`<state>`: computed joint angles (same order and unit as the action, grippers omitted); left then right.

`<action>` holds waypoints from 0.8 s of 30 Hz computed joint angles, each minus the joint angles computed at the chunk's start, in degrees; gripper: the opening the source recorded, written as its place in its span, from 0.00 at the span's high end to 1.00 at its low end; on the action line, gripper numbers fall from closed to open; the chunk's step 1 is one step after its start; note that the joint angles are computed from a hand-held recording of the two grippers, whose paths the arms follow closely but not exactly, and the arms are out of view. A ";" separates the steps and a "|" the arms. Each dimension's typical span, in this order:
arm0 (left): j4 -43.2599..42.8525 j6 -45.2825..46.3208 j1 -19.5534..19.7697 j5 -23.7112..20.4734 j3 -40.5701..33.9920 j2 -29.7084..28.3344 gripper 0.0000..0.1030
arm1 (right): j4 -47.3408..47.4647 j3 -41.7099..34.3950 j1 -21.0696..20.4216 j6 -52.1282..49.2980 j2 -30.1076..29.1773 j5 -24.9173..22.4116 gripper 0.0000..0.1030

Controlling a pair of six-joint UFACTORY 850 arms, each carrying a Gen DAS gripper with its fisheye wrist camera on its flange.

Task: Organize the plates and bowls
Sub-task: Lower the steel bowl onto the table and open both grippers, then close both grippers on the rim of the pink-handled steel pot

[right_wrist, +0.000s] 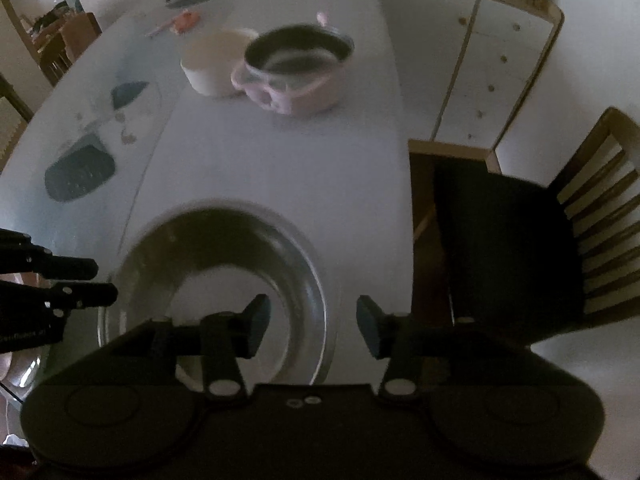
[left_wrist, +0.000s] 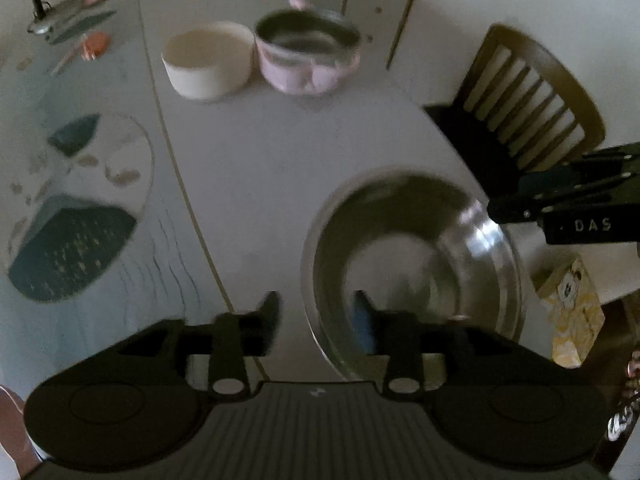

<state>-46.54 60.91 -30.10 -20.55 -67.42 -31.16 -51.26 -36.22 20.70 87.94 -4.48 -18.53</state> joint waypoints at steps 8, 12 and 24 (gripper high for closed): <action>-7.90 5.20 -0.25 2.15 -3.56 0.59 0.42 | -3.57 -3.70 -2.31 0.50 -0.19 -0.40 0.40; -11.84 7.55 -0.52 3.41 -7.59 -0.72 0.28 | -8.32 -5.72 -3.65 3.78 -0.65 -0.85 0.28; 13.49 -24.14 -2.72 2.54 -28.12 -13.62 0.25 | -10.93 -13.49 -10.58 0.40 -6.51 1.22 0.20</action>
<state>-33.05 36.77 -32.83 -18.01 -95.55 -44.78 -62.19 -49.70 10.12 88.34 -10.99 -17.30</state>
